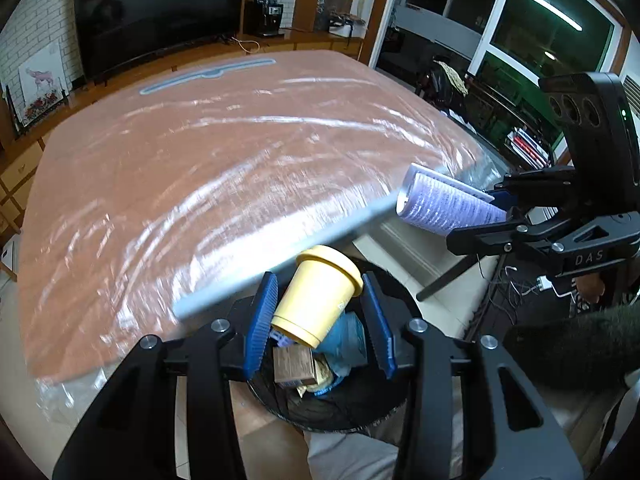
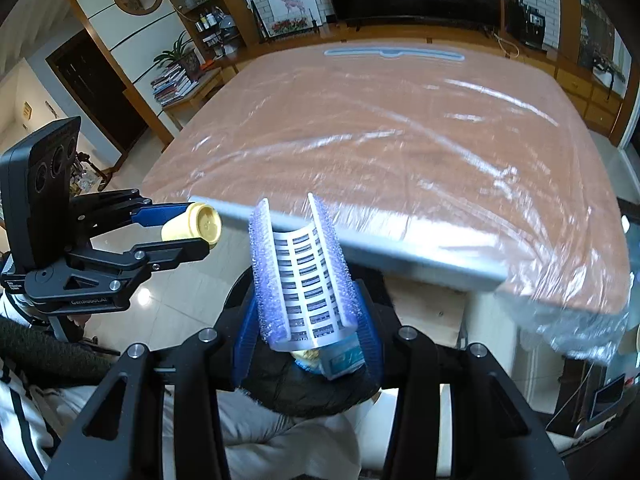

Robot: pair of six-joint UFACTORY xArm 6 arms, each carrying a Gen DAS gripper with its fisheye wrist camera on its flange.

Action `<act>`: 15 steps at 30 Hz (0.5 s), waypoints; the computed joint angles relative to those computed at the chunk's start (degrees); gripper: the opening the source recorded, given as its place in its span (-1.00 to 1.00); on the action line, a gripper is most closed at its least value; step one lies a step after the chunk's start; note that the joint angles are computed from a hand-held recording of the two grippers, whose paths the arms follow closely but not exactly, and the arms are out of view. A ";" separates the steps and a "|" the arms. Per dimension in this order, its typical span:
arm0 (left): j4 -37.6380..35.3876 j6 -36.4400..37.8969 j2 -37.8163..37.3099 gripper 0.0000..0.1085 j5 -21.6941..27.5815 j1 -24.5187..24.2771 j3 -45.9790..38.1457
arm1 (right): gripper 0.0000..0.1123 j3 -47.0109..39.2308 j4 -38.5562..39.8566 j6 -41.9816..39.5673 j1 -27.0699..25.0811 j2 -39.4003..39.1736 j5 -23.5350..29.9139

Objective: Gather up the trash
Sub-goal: 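Carry the yellow cup and purple roller with both tools over the bin, then open both tools to drop the cup and roller into the bin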

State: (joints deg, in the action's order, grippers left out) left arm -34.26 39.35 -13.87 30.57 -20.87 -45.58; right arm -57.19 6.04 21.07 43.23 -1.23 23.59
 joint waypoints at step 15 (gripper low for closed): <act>4.18 -4.18 -1.52 -0.17 -1.56 -2.35 7.64 | -0.22 4.11 2.53 -0.13 2.95 0.40 1.21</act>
